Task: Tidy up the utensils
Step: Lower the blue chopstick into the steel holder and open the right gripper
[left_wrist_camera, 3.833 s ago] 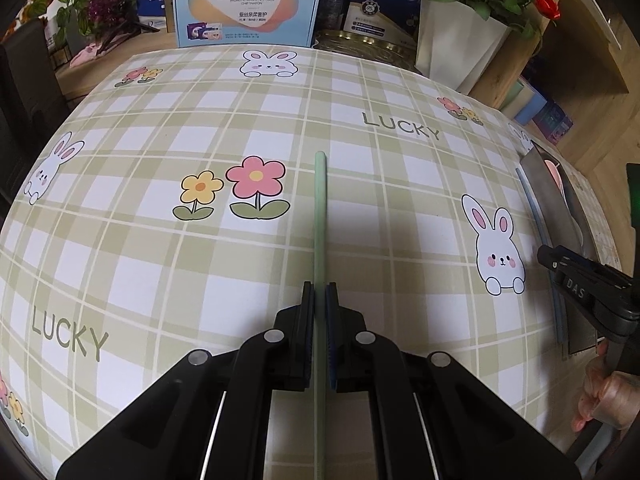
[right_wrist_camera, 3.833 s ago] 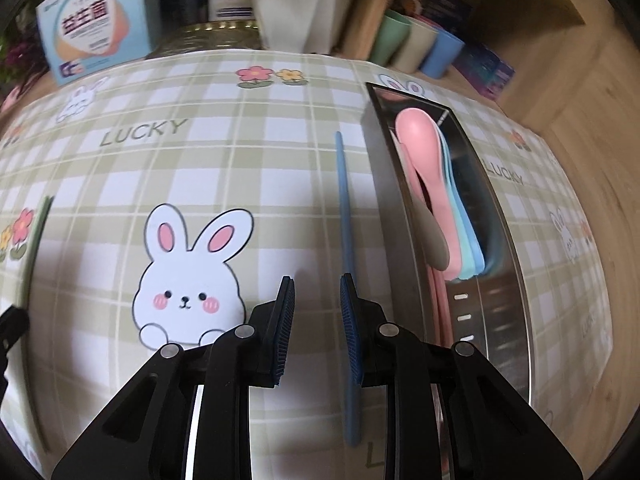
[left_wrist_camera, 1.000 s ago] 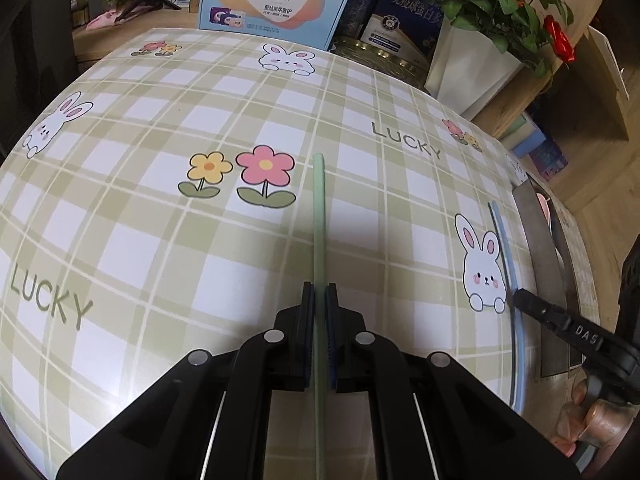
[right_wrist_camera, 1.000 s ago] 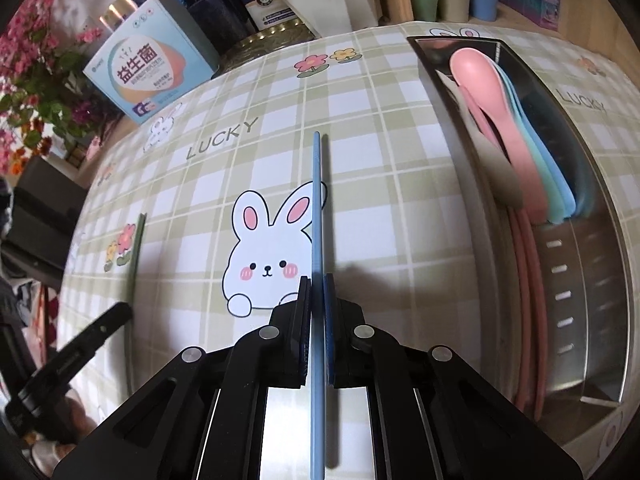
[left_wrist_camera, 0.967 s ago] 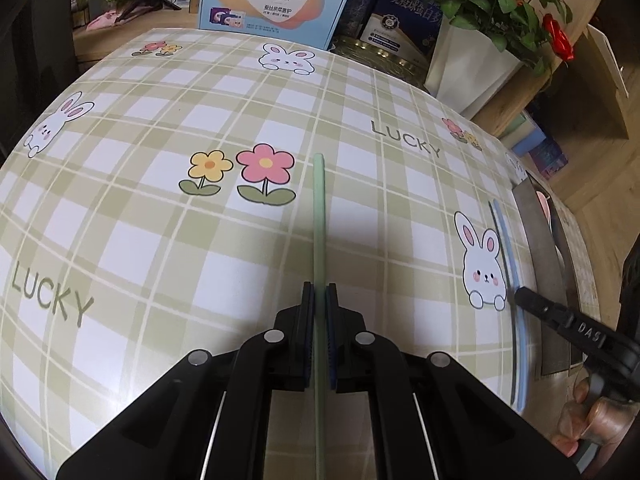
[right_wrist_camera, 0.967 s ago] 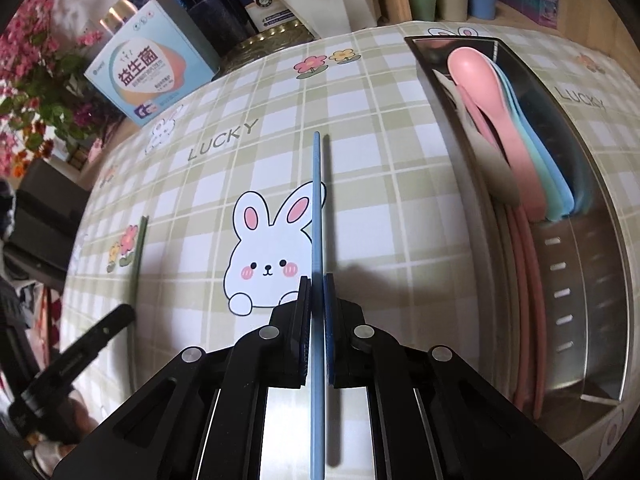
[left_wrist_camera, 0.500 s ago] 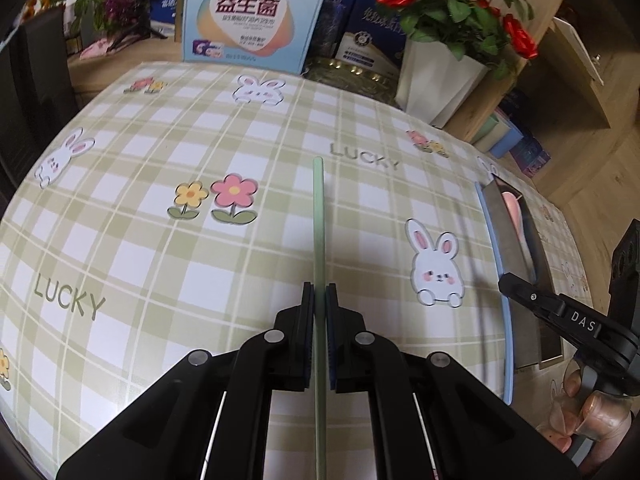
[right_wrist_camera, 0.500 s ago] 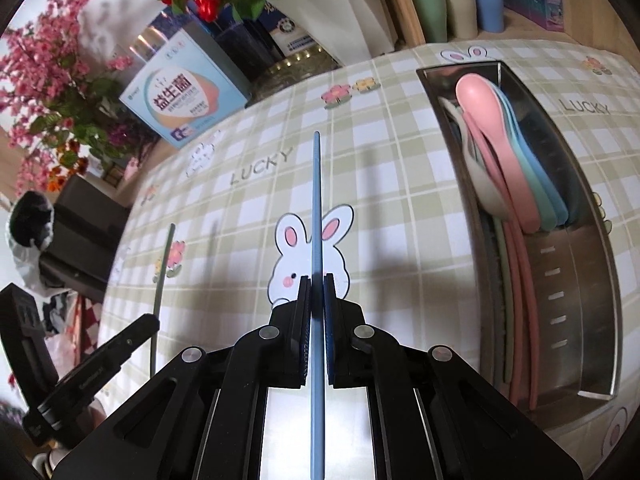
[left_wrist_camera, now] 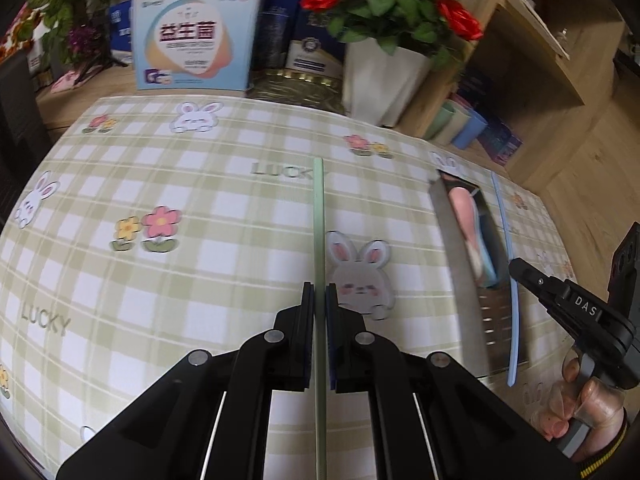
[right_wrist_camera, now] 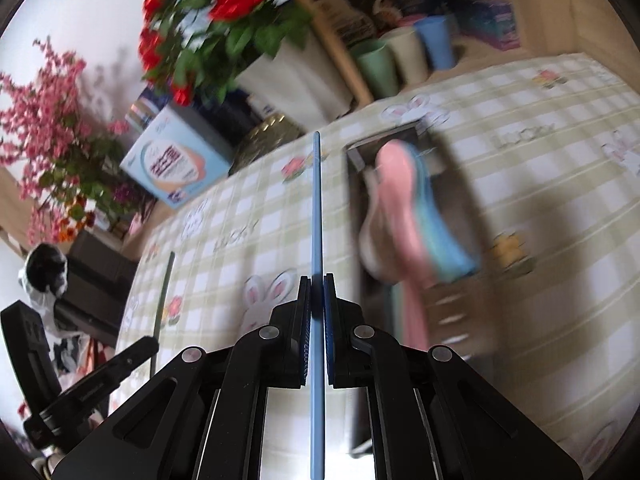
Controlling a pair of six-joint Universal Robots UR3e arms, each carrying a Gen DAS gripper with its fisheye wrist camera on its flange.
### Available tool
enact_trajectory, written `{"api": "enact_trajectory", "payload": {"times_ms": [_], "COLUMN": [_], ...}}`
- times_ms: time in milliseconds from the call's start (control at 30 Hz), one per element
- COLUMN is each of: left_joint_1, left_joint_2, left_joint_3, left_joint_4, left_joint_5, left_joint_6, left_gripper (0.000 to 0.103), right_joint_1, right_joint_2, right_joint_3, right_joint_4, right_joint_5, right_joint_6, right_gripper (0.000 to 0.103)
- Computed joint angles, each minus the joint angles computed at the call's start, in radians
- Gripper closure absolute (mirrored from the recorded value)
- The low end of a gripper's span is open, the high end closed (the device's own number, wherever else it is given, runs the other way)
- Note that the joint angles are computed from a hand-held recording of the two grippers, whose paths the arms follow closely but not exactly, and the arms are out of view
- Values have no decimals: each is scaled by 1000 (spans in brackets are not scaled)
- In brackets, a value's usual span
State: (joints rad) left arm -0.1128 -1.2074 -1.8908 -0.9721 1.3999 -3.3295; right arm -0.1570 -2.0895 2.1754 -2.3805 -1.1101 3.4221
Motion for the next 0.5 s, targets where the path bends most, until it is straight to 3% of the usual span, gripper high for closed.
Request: {"api": "enact_trajectory", "payload": {"times_ms": [267, 500], "left_joint_1": [-169, -252], "left_joint_2": [-189, -314], "left_joint_3": [162, 289], "left_joint_4": [35, 23], "left_joint_5": [55, 88], "left_joint_6": [-100, -144], "left_gripper": [97, 98], "right_joint_1": [-268, -266], "right_joint_2": [-118, -51], "right_joint_3": [51, 29], "right_joint_4": [237, 250], "right_joint_5": [96, 81], "right_joint_6": [-243, -328], "right_gripper": [97, 97]}}
